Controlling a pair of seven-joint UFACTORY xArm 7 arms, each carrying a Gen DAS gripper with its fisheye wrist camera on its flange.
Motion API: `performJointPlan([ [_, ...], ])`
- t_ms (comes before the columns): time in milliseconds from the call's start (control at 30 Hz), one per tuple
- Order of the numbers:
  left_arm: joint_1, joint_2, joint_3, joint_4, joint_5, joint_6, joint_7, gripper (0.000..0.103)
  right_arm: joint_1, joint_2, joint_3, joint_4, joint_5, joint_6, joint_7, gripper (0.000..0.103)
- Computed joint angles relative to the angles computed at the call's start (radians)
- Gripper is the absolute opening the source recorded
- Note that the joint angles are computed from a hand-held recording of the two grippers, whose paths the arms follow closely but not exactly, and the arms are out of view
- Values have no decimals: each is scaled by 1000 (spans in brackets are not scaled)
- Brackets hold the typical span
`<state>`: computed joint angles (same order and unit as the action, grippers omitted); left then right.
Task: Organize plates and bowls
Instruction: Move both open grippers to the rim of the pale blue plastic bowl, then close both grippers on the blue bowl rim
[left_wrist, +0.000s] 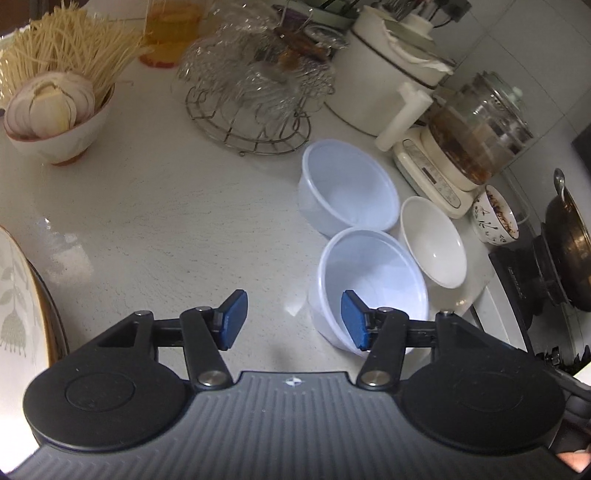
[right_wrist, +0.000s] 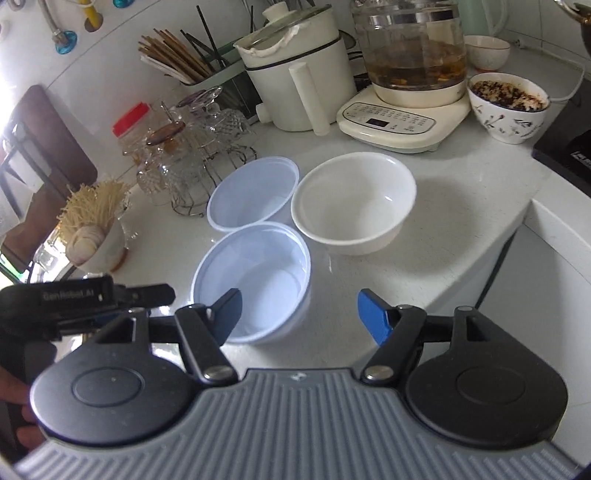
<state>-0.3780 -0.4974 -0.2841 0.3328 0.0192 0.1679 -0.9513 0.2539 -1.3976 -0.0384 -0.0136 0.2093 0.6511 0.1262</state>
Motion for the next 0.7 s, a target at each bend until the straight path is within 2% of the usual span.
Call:
performJointPlan([
  [133, -30, 39, 42, -13, -30, -61, 19, 62, 20, 111, -16, 12, 6, -91, -20, 71],
  [300, -45, 80, 57, -21, -51, -119, 35, 61, 39, 192, -33, 14, 21, -162, -37, 69],
  [500, -120, 113, 126, -22, -102, -159, 88, 61, 57, 237, -36, 14, 34, -196, -36, 66],
  [567, -107, 109, 109, -24, -108, -163, 85, 60, 59, 239, -32, 13, 35, -200, -32, 65],
  [633, -72, 100, 72, -28, -99, -179, 74, 57, 67, 244, -35, 15, 38, -201, -31, 59],
  [700, -76, 102, 79, -17, -95, -160, 82, 55, 74, 244, -36, 15, 38, -201, -35, 54],
])
